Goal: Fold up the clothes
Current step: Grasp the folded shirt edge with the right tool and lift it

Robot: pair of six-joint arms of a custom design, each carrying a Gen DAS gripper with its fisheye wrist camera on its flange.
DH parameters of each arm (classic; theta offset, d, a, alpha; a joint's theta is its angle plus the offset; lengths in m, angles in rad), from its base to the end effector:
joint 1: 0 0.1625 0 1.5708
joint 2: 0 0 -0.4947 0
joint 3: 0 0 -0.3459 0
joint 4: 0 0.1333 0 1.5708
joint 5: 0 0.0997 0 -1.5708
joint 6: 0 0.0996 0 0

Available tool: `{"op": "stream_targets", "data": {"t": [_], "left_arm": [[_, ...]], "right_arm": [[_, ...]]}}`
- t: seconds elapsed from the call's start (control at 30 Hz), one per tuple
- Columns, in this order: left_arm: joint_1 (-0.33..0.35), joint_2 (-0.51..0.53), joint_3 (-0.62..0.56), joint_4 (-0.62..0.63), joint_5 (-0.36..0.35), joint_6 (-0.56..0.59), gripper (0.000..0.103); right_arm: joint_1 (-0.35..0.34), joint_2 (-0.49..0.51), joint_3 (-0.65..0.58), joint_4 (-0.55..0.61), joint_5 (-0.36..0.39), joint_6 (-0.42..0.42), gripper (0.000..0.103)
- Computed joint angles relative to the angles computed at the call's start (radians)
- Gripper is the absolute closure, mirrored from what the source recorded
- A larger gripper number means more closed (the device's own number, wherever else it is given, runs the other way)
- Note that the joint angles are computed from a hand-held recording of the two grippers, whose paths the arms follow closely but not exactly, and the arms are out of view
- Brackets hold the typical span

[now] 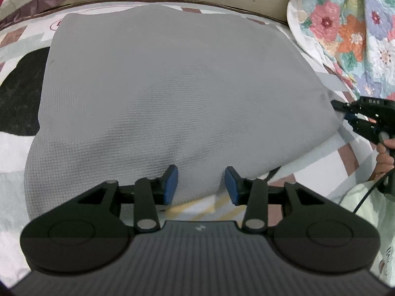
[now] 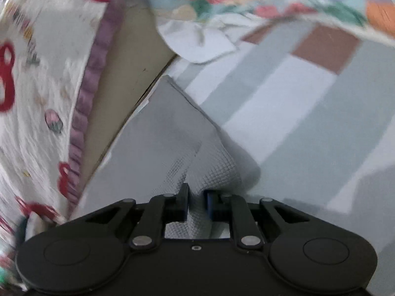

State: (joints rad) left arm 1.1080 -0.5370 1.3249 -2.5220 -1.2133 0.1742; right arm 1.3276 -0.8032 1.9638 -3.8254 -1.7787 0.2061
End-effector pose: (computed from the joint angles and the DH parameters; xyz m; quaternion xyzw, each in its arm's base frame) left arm -0.1989 -0.7753 0.0945 0.2934 0.9360 -0.1049 0.1638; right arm -0.0384 -0.6229 0.2451 -0.2418 -0.8161 0.5156 0.0982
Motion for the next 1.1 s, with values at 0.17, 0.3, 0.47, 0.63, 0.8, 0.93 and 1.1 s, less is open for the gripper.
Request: {"op": "stream_targets", "data": {"t": [0.17,0.3,0.47,0.63,0.8,0.93,1.1], "left_arm": [[0.007,-0.008,-0.043,0.107,-0.024,-0.067,0.062],[0.026,-0.036,-0.094,0.146,-0.086,-0.07,0.062],[0.094,-0.102,-0.051,-0.001,-0.188,-0.133,0.064],[0.148,-0.103,-0.097,-0.002,-0.269,-0.184,0.064],[0.171,-0.089,-0.126,0.026,-0.294,-0.206,0.064],[0.187,-0.092,-0.135,0.035,-0.337,-0.23,0.062],[0.194,-0.093,-0.148,0.031,-0.388,-0.24,0.062]], "right_arm": [[0.065,0.003,-0.044,0.038,-0.132,-0.162,0.087],[0.15,0.018,-0.156,0.125,-0.07,-0.313,0.087],[0.246,0.07,-0.344,0.378,0.106,-0.515,0.088],[0.309,0.184,-0.531,0.713,0.178,-0.644,0.088],[0.325,0.288,-0.591,0.815,0.081,-0.648,0.088],[0.321,0.293,-0.562,0.785,0.076,-0.628,0.088],[0.338,0.295,-0.562,0.77,0.05,-0.677,0.088]]}}
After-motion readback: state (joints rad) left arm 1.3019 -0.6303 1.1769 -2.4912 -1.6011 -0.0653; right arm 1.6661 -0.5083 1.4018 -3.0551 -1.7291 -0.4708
